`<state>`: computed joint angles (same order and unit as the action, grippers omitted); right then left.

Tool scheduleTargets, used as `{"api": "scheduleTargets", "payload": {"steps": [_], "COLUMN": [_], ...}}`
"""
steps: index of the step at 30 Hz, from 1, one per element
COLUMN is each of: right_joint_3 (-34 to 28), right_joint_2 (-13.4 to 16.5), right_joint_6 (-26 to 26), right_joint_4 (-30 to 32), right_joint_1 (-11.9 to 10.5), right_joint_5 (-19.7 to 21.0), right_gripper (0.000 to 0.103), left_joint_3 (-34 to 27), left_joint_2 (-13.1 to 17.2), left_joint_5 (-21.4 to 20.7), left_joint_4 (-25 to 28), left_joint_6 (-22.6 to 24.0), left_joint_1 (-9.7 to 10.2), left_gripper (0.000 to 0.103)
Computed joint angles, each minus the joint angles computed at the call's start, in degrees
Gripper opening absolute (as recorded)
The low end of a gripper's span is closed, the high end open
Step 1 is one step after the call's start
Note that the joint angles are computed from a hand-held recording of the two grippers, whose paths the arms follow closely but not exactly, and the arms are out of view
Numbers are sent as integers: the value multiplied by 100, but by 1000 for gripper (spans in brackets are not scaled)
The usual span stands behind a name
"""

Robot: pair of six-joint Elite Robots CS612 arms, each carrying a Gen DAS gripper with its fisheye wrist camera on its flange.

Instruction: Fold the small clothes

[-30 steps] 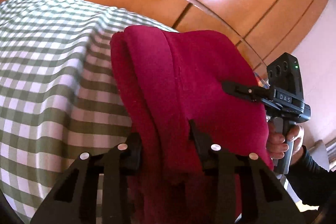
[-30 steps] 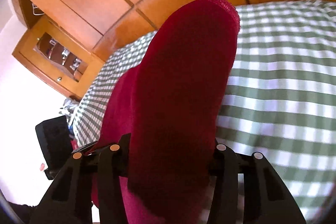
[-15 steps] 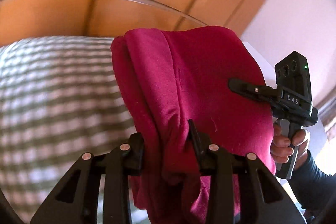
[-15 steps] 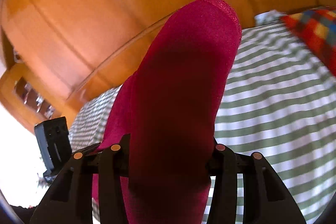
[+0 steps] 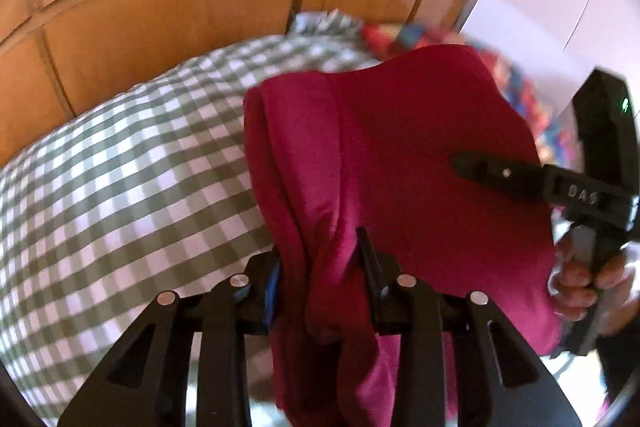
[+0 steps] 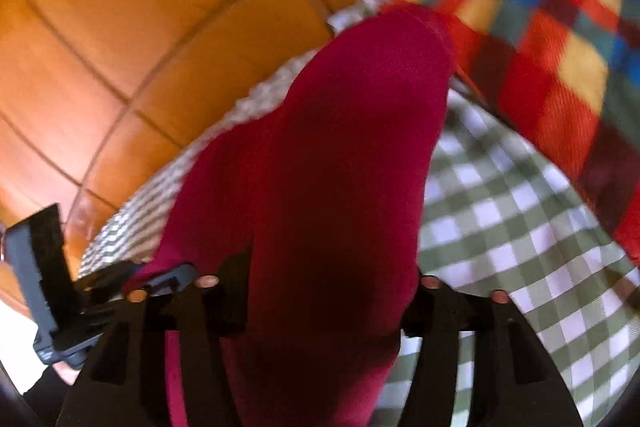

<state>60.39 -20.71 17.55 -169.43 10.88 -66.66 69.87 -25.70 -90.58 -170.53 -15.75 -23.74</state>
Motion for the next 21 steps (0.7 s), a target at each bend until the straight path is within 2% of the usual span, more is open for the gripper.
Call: {"api": "scheduleTargets", "payload": {"steps": [1, 3, 5, 8, 10, 12, 14, 16, 17, 18, 19, 21], "right_joint_3": [-9, 55, 179, 477, 603, 716, 831, 943, 1026, 1084, 1140, 1258], "right_joint_2": [41, 53, -10, -193, -266, -324, -394, -473, -527, -563, -606, -668], "right_joint_6": [87, 244, 201, -208, -410, -534, -711, -927, -1037, -1095, -1151, -1255], "right_joint_4": [-68, -193, -348, -908, -1260, -1617, -1794, -1811, -1753, -1657, -1517, -1287], "right_joint_1": [-18, -80, -118, -62, -48, -36, -15, 38, 78, 104, 127, 228], "right_joint_5": [-50, 61, 82, -621, -868, -867, -839, -849, -836, -776, -710, -699], "right_gripper": [78, 84, 84, 84, 84, 84, 78, 61, 57, 46, 40, 35], "left_joint_3": [-65, -118, -85, -114, 28, 214, 360, 426, 415, 373, 307, 201], "left_joint_2": [54, 77, 36, -14, -87, -163, -223, -236, -212, -180, -137, -50], "left_joint_5": [97, 193, 333, 456, 619, 853, 1131, 1377, 1585, 1681, 1714, 1774], "left_joint_4": [25, 34, 64, 117, -168, -476, -632, -574, -479, -389, -264, -216], "left_joint_6": [50, 13, 60, 44, -142, -257, -298, -255, -187, -171, -220, -297], "left_joint_1": [-20, -53, -84, -84, -94, -131, -189, -246, -285, -299, -299, -299], "left_gripper": [39, 42, 44, 44, 44, 45, 45, 45, 45, 45, 45, 45]}}
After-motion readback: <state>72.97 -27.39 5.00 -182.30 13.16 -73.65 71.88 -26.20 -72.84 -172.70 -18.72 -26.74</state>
